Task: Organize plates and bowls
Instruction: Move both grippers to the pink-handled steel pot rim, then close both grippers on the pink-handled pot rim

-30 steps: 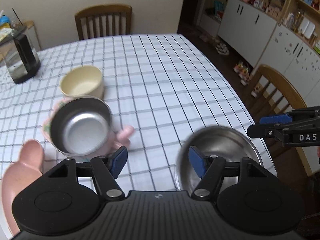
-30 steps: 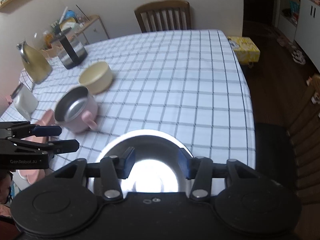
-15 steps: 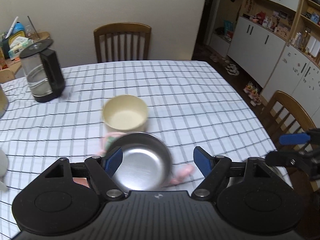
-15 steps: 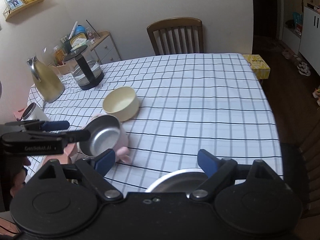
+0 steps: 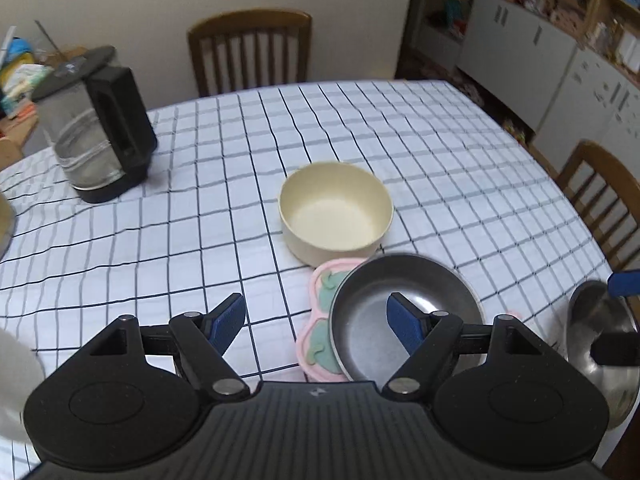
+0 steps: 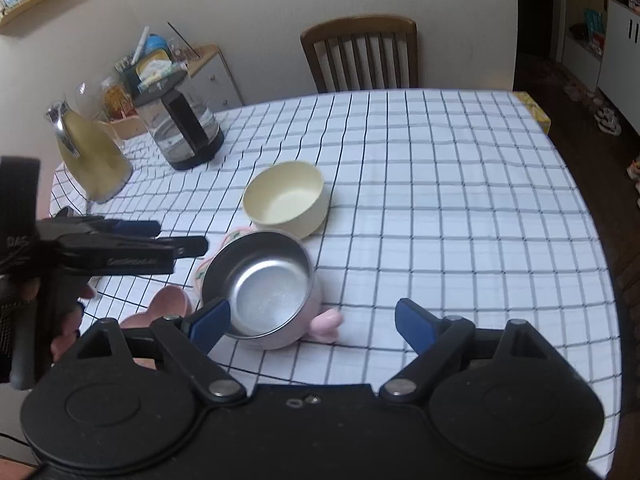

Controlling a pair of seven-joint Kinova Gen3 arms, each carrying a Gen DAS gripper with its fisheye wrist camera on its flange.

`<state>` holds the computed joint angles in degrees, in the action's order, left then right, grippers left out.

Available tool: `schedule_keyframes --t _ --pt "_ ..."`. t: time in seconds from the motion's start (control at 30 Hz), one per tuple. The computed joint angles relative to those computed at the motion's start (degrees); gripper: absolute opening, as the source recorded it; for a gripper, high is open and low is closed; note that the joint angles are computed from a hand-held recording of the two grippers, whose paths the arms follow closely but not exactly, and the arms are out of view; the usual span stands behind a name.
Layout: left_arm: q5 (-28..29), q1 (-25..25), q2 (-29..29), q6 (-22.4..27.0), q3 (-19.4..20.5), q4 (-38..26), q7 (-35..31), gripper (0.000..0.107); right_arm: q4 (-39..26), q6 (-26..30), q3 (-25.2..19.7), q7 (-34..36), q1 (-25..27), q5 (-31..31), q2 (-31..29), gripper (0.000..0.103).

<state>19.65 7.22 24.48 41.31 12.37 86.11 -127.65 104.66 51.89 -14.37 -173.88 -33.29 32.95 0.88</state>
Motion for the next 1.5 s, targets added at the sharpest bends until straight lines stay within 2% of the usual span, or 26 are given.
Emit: schedule_keyframes --t 0.23,0.43,0.57,0.7,0.8,0.87,0.97,1.03,1.17,1.23,1.33,1.5 --pt "-0.86 0.05 5.0 4.14 0.35 -4.73 -2.09 0.077 -3.75 0.15 2.1 -5.81 -2.86 -1.82 7.3 0.09" --pt "-2.25 1.46 7.7 5.12 0.1 -7.27 -1.92 0.077 -7.01 3.29 5.75 -13.35 -6.58 -1.43 12.72 0.087" --pt "-3.04 2.1 8.59 5.73 0.08 -8.12 -1.82 0.077 -8.82 4.96 7.38 -15.29 -7.7 -1.55 15.15 0.085" --pt "-3.11 2.23 8.44 4.59 0.18 -7.37 -1.95 0.076 -10.37 6.48 8.23 -15.06 -8.13 -2.17 16.93 0.075" --pt "-3.05 2.07 9.05 6.41 0.44 -8.49 -2.01 0.06 -10.43 5.72 8.83 -15.42 -7.91 -3.02 17.3 0.068" --pt "-3.15 2.24 9.01 6.26 0.4 -8.42 -2.22 0.056 -10.74 5.35 9.01 -14.79 -7.4 -3.87 17.56 0.063" --pt "-3.29 2.46 9.3 7.17 0.3 -9.08 -2.19 0.04 -11.17 5.74 9.36 -14.29 -7.35 -4.5 17.92 0.058" --pt "-3.76 2.95 9.19 7.06 -0.14 -9.03 -1.66 0.035 -11.22 5.97 9.47 -14.1 -7.38 -4.79 17.93 0.047" --pt "-4.43 3.33 9.19 7.3 -0.52 -9.29 -0.71 0.03 -10.2 4.05 9.4 -13.64 -6.84 -5.45 17.17 0.033" --pt "-4.84 3.66 8.98 7.53 -0.76 -9.29 -0.04 0.029 -10.48 3.69 8.89 -12.67 -6.54 -5.12 17.21 0.019" --pt "-5.44 3.9 8.4 7.21 -0.82 -8.68 0.16 0.029 -12.54 6.21 9.23 -10.7 -7.37 -5.29 18.34 0.018" --pt "-4.83 3.32 6.56 6.67 -0.51 -7.06 0.47 0.029 -12.26 6.43 9.28 -9.71 -7.52 -5.92 17.91 0.016"
